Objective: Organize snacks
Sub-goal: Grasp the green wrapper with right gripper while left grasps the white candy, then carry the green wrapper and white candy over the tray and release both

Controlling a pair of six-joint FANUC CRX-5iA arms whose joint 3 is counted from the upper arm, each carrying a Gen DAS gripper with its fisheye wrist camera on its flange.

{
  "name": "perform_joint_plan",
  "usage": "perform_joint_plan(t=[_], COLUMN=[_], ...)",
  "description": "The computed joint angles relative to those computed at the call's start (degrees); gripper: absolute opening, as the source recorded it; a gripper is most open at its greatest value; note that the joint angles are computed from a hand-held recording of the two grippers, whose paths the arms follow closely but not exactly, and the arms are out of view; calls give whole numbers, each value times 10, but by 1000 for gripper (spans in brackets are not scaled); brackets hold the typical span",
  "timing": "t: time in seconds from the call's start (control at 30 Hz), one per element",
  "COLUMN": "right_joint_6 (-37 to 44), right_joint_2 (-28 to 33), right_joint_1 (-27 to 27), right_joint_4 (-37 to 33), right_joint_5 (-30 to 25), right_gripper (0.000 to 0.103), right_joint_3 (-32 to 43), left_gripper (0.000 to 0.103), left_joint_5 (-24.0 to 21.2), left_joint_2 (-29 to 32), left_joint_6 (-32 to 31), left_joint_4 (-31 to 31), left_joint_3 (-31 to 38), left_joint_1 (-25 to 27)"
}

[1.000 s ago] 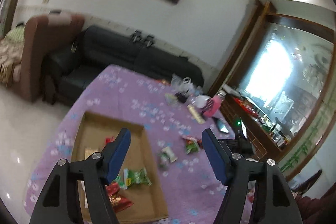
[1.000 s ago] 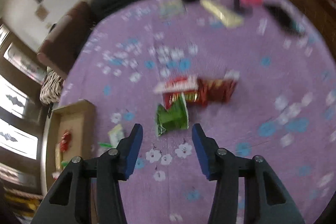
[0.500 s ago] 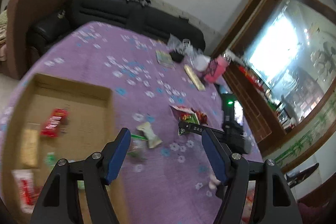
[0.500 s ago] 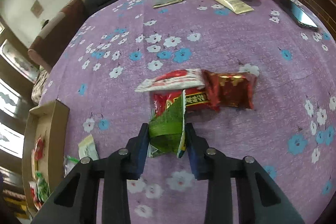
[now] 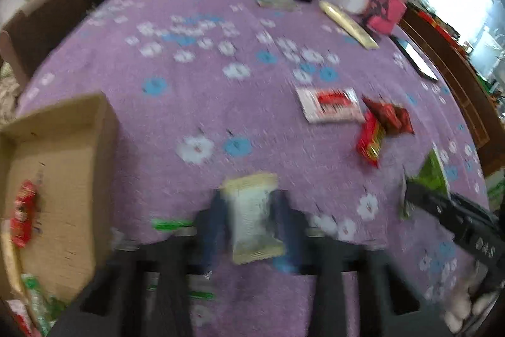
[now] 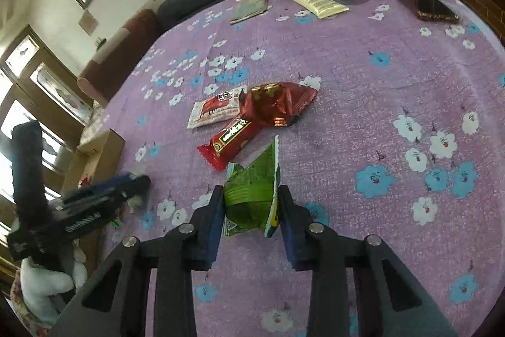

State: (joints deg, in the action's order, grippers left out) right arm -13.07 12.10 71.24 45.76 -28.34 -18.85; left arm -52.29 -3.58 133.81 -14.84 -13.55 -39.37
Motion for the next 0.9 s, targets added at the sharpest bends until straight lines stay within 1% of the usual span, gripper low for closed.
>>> perform_joint_plan(t=[0.03,0.07,0.17,0.23,0.3,0.4,0.5,0.6,0.67,0.73,0.8,0.83,0.9], right_joint_6=[-19,-35,-28,-28,-29,-39,-71,-100,-119,-124,-102,-93,-75], right_joint_2=[-2,-5,-6,-5,-5,-6,-9,-9,-9,-7,-2,-2,-5], right_joint_1=[-6,-8,-6,-6,-6,-8,-15,-15,-15,-11,2,8,21], right_joint_4=[17,37,41,45,49,62,97,136,165,182,164,158,152], right_joint_5=[19,25,26,28,33,39,53,49,46,35,9,1,-15], right_gripper=[31,31,31,31,31,31,31,31,31,31,31,31,32], right_joint_3=[-12,-20,-21,-22,-24,-28,-40,-47,-51,-49,-35,-30,-18], left_gripper=[20,20,20,21,23,23,20,20,20,20,20,20,20], left_joint_5=[-1,5,2,12,11,8,40,61,81,91,82,66,36], left_joint_2=[-1,-4,-3,2,10,16,-1,-37,-77,-127,-171,-199,-240], left_joint_6=[-4,-16,-12,-9,21,38,25,48,67,96,125,149,176], left_joint_4=[-2,9,6,13,-17,-36,-7,-11,-9,-20,-41,-64,-93], left_joint_3=[0,-5,-2,-2,9,19,-6,-32,-57,-80,-93,-97,-103], left_joint_1=[-5,-5,-20,-20,-33,-44,-35,-43,-44,-48,-55,-65,-74])
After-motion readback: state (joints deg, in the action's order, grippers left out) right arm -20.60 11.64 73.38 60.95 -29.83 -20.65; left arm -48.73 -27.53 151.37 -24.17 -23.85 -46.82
